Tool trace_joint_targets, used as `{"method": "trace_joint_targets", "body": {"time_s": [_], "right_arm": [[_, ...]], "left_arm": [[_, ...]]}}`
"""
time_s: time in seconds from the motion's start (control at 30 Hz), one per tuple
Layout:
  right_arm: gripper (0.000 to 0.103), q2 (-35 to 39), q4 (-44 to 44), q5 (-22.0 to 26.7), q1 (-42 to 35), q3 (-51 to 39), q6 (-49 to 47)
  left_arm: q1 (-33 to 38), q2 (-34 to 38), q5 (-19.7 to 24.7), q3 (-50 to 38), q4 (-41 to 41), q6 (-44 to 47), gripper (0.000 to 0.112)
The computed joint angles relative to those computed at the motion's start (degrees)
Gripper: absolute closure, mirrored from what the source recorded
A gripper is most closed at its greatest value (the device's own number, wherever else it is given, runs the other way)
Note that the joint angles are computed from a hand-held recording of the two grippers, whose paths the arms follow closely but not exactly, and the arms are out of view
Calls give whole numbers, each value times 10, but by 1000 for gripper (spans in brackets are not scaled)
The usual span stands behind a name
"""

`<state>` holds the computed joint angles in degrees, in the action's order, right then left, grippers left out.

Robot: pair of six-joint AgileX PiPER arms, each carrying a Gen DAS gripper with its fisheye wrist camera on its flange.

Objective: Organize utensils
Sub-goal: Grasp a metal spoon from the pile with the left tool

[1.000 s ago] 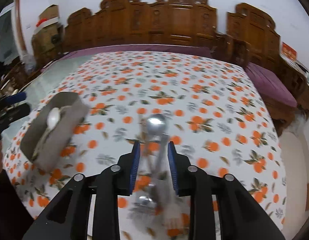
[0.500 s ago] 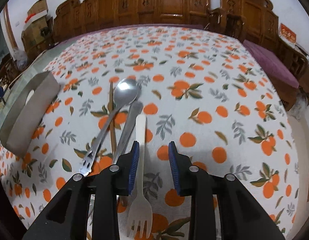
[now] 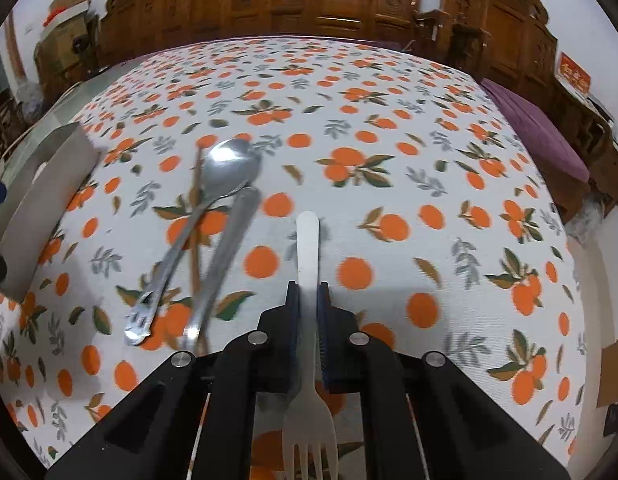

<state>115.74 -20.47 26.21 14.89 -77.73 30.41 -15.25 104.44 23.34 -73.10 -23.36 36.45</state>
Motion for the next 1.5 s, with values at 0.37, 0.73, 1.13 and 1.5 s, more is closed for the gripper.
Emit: {"method": "trace_joint_targets", "body": {"time_s": [0.37,0.73,1.13,1.5], "right_arm": [[93,-8,12,-27,-18,20,-18],[93,-19,53,-51,-41,41,-51],[93,-15,43,-43,-35,33,-43],[93,-22,99,-62,-25,29,-91]], "left_arm": [[-69,91,16,-89,87,-121,19],[-106,212,118,-255,159,-208,67],[-108,269,191,-363,180,-257,94],[-88,202,139,-263,148,-208,107]]}}
